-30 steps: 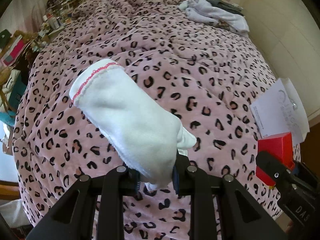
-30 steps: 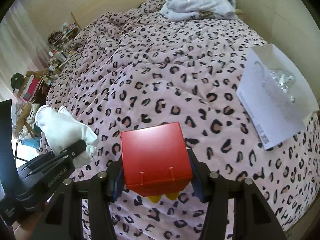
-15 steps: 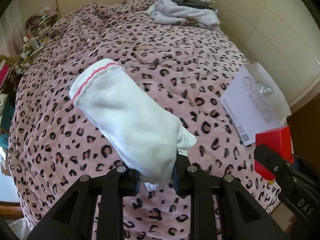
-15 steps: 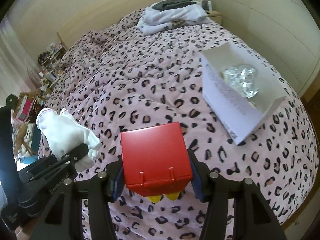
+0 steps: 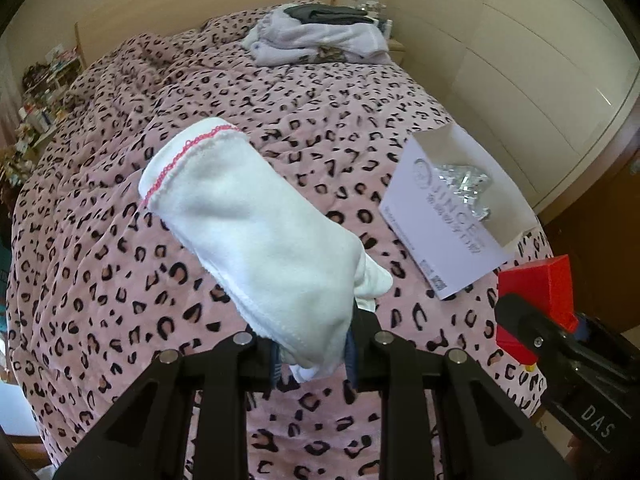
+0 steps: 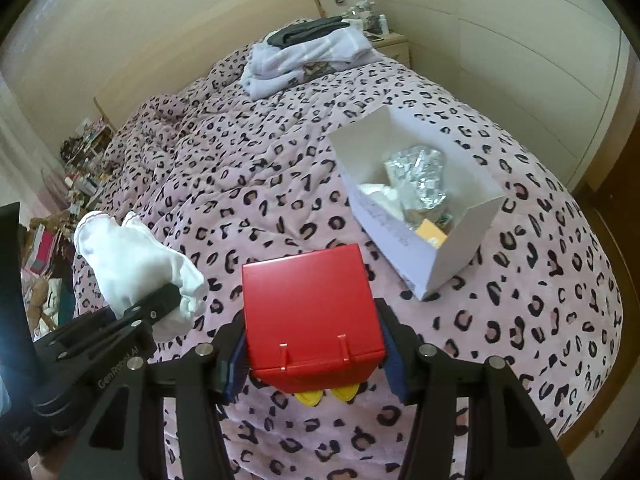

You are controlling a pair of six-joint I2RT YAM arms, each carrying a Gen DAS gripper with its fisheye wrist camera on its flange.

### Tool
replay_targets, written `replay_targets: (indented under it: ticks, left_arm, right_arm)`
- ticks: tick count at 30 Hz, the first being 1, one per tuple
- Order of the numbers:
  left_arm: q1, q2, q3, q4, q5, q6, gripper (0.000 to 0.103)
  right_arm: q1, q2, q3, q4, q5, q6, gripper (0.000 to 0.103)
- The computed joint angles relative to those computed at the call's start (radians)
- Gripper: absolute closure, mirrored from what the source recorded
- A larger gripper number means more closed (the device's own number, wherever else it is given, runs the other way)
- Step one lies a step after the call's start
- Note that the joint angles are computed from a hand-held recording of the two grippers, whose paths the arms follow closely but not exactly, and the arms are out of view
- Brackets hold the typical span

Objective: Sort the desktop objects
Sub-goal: 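Lift and carry the white glove and red box toward the white box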

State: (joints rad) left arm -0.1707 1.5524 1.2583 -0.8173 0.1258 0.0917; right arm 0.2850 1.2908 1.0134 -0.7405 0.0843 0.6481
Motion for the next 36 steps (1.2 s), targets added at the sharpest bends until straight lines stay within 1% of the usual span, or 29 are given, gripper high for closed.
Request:
replay_targets:
  ticks: [11,22,31,36]
  left_arm:
    - [-0.138,0.025,0.032,0.003,-0.037,-0.064,0.079]
    - [-0.263,0.066,0.071,0.006,-0.064,-0.103,0.079]
    - [-0.326,0.103,0.11,0.001,-0.075,-0.12,0.079]
    - [-0.349,0.131,0.135,0.0,-0.063,-0.125,0.079]
  right_arm:
    - [-0.124,-0.087,-0.059,-0.018,-0.032,-0.054,0.048]
    - [-0.272,-0.161,-0.124,-0.03,-0.08,-0.108,0.047]
    - [-0.366,-0.187,-0.145,-0.036,-0.11,-0.151,0.048]
    - [-0.405,-0.191,-0.148,-0.038,-0.119,-0.172,0.048]
